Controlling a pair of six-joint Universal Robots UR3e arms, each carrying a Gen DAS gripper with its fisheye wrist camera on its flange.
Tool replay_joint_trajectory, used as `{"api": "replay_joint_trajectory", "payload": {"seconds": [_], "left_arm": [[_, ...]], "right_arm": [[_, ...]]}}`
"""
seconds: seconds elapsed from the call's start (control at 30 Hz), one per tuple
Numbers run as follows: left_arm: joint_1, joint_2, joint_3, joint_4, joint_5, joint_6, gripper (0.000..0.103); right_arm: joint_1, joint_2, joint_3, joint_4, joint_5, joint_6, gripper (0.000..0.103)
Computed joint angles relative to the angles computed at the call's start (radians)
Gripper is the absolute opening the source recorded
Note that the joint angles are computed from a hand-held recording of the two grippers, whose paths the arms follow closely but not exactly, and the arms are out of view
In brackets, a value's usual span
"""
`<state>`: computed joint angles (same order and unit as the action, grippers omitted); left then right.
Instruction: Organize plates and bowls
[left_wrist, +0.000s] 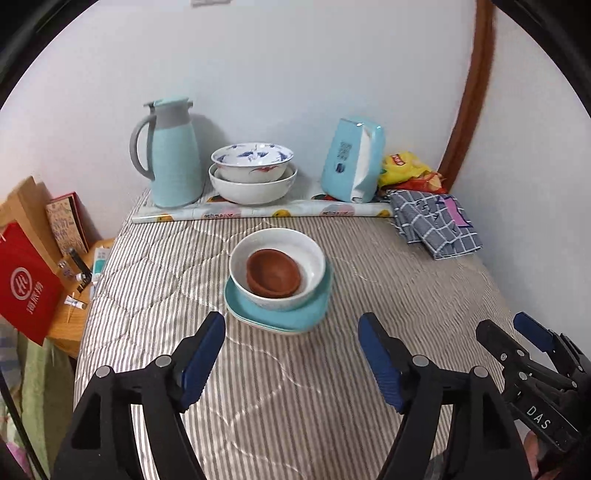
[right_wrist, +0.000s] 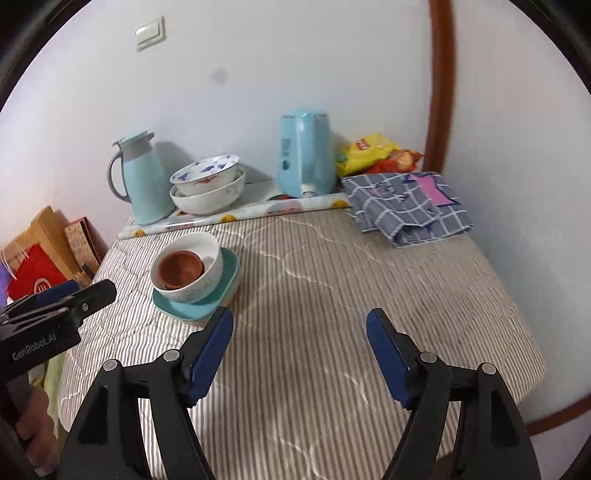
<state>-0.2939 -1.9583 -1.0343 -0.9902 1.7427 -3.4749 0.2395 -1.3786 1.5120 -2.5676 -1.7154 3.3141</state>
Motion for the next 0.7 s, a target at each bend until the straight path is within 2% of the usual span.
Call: {"api": "replay_joint_trajectory", "payload": {"seconds": [0.03,0.1,0.17,0.3,0.43,0.57,0.7], "left_arm": [[-0.012,0.006,-0.007,0.008,0.011,-0.008,0.082],[-0.053,0.016,-0.018,0.025,0.047,-0.021,0.084],[-0.085,0.022,-0.022,0.026,0.071,-0.033,0.084],[-0.141,0.033,-0.037,0.031,0.121,-0.074,0.084],[-0.169,0.047,-0.061,0.049,0.130,-0.101,0.085],[-0.199,0.032,-0.036,0.033,0.176,-0.105,0.086],[-0.198,0.042,-0.050,0.042,0.175,-0.119,0.086]], "right_arm": [[-0.008,-0.028,0.031,-0.006,0.006,0.000,0.074],[-0.020,-0.085,0.093,-0.020,0.014,0.006,0.079],[-0.032,-0.151,0.171,-0.045,0.014,0.012,0.093],[-0.045,-0.230,0.257,-0.061,0.008,-0.003,0.094],[-0.053,-0.273,0.299,-0.056,-0.023,-0.007,0.094],[-0.072,-0.313,0.347,-0.066,-0.003,-0.020,0.094],[-0.072,-0.328,0.371,-0.079,-0.005,-0.020,0.094]]}}
